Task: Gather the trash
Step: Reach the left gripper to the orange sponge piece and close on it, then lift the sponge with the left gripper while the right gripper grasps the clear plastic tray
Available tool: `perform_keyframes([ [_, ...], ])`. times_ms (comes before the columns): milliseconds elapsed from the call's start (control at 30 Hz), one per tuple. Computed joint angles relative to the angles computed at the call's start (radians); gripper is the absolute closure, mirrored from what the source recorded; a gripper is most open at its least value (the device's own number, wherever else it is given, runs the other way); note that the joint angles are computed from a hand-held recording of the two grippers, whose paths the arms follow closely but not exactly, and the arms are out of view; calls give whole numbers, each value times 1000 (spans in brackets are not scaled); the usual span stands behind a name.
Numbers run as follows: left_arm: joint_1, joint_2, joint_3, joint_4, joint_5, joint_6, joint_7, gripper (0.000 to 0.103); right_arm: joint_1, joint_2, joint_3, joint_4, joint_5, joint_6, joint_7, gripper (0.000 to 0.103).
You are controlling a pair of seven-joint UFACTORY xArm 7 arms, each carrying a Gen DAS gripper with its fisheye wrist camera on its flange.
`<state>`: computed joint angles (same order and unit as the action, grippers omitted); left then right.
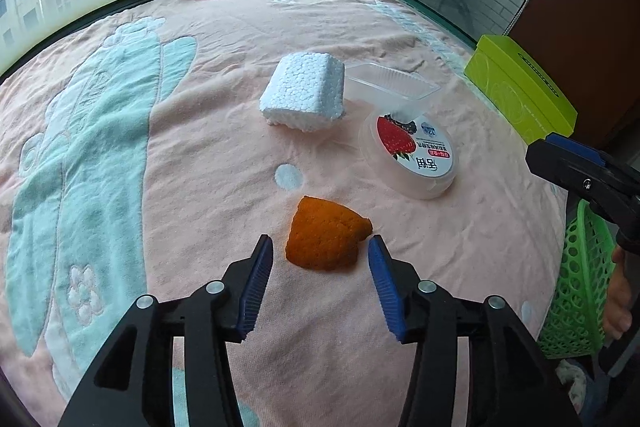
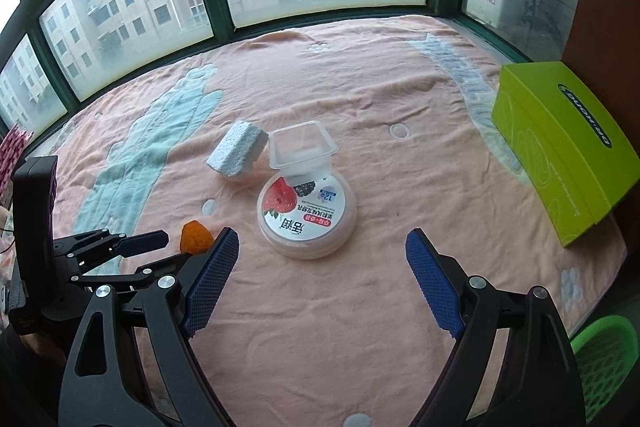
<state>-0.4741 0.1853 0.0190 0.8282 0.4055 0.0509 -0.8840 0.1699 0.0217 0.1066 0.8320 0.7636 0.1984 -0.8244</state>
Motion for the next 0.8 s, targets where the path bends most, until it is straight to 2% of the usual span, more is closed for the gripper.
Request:
perform_keyframes([
  [100, 12, 22, -17, 20, -25, 2, 27, 56, -4, 17, 0, 15, -20, 2, 10, 18],
  [200, -11, 39, 1, 36, -19, 9, 27, 56, -9, 35, 10, 31, -26, -7, -2, 18],
  [267, -24, 42, 17, 37, -13, 10, 16, 67, -19, 54, 19, 54, -17, 15, -21, 18],
  [333, -3, 34, -1, 22, -42, -5, 34, 70, -28, 77, 30, 80, -12, 31, -37, 18],
  [367, -19, 26, 19, 16, -30, -6, 21, 71, -29, 87, 35, 91, -18, 34, -36, 18],
  [400, -36, 18, 40, 9, -13, -6, 3, 73, -29, 102, 40, 104, -33, 34, -31, 18],
  [533, -34, -23, 53, -25, 19, -18, -45, 76, -37, 167, 60, 158, -111, 24, 10, 18],
  [633, -39, -55, 72, -47, 85, -23, -116, 76, -46, 226, 73, 208, -181, 24, 53, 18],
  [800, 11, -97, 51, -77, 158, -31, -195, 77, -53, 314, 80, 291, -319, 35, 149, 18],
])
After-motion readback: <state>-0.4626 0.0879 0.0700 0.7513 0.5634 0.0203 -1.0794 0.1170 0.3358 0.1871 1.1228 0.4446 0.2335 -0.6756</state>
